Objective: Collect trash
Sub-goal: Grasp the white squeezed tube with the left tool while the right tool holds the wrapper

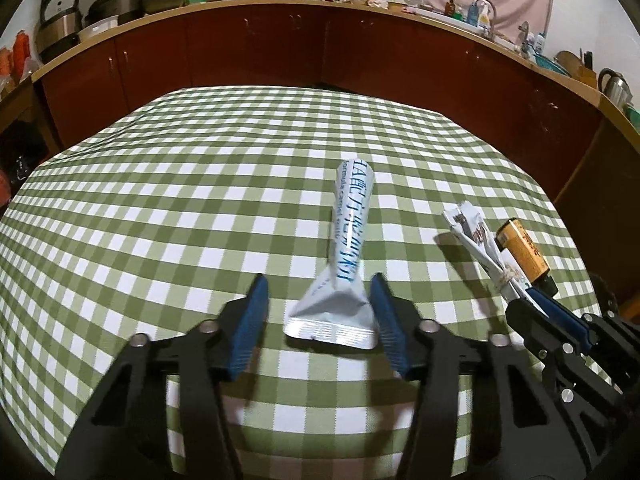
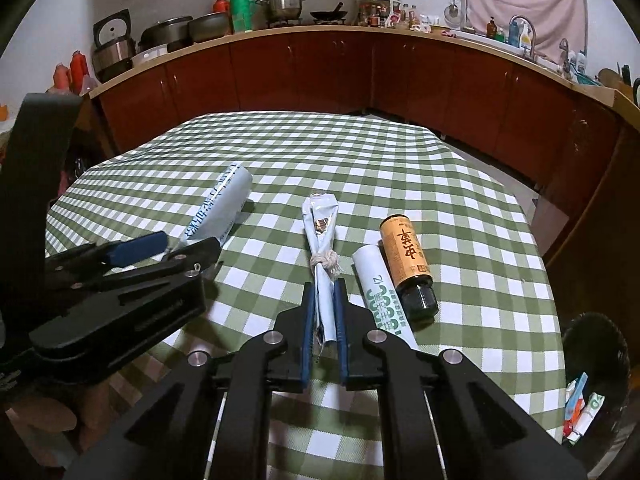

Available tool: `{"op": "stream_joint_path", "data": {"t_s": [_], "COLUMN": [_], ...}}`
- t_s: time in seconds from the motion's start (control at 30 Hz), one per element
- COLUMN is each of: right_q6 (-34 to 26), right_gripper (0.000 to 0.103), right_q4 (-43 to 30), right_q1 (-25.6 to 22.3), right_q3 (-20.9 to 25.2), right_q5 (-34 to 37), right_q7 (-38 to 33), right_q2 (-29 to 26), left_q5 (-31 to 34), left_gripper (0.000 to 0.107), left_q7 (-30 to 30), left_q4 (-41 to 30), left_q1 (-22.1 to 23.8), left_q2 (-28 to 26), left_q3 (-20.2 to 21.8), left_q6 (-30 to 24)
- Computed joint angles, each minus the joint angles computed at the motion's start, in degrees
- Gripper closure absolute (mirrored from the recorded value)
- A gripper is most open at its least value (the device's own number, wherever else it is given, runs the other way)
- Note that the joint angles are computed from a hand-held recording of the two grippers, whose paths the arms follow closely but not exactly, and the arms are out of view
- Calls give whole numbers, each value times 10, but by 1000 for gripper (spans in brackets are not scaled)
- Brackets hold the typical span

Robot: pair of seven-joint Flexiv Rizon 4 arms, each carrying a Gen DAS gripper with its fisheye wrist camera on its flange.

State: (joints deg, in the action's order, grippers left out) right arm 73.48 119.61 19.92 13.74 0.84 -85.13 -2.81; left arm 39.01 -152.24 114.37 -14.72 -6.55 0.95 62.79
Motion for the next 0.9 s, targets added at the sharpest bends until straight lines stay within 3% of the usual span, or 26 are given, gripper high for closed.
{"op": "stream_joint_path", "data": {"t_s": [0.03,0.27,0.33,0.9], "right_q6": [0,8,11,34], "right_gripper": [93,93,93,93], "right_q4": [1,6,8,37], "right_q1": [0,-1,-2,-7], "right_q3": [0,0,0,-7], "right_q5": [0,6,9,22], "right_q7": [0,1,-2,-6], "right_q2": [1,5,7,40], "left_q5": [-1,1,4,39], "left_gripper": [67,69,76,78], "left_q7": [3,0,-2,-43], "left_q4": [0,10,13,39], "left_q1": [1,-2,-3,2], "left_q2": [-2,2,6,60], "left_q3": [-1,2,2,-35], "left_q6": [3,22,21,0]}}
